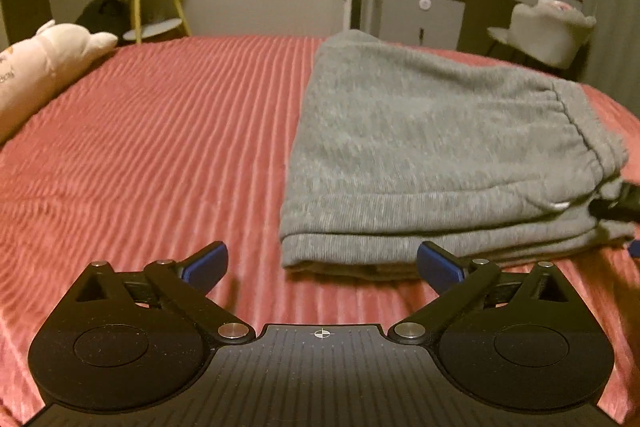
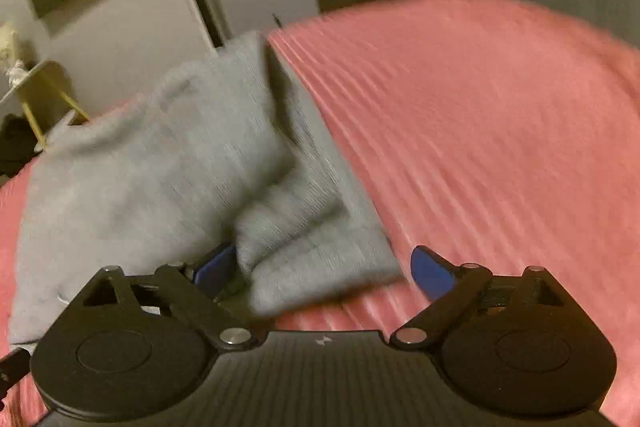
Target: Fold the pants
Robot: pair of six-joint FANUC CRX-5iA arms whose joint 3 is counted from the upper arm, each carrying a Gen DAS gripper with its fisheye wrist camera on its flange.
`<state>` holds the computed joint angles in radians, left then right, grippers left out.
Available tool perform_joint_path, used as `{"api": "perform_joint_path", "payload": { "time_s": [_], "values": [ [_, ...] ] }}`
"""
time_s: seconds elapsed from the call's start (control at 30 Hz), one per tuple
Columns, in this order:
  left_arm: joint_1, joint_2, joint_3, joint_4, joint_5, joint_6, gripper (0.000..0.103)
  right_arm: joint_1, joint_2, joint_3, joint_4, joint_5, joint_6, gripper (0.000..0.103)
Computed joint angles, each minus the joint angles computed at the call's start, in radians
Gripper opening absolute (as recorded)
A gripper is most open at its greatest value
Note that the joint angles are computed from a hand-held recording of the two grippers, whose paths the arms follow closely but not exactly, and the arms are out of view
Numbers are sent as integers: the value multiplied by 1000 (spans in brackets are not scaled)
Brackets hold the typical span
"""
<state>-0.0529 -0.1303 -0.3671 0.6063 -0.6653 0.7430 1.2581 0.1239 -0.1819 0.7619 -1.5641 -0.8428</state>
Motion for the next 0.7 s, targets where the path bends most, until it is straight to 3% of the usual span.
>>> {"api": "perform_joint_path", "payload": {
  "time_s": [0.1, 0.23, 0.37, 0.53, 0.7],
  "values": [
    [-14, 6, 19, -48, 11, 26, 103, 18, 0, 30, 1, -51, 17, 99],
    [-29, -17, -18, -16, 65, -51, 103, 55, 69, 155, -52, -167, 142, 99],
    [-1, -11, -28, 124, -43, -200, 103, 73, 127, 284, -95, -202, 298, 99],
    [-1, -13, 2, 29, -50, -139, 103, 68, 198, 348, -26, -180, 453, 99],
    [15, 27, 58, -5, -130, -49, 103, 39, 236, 385, -52, -148, 564, 99]
  ]
}}
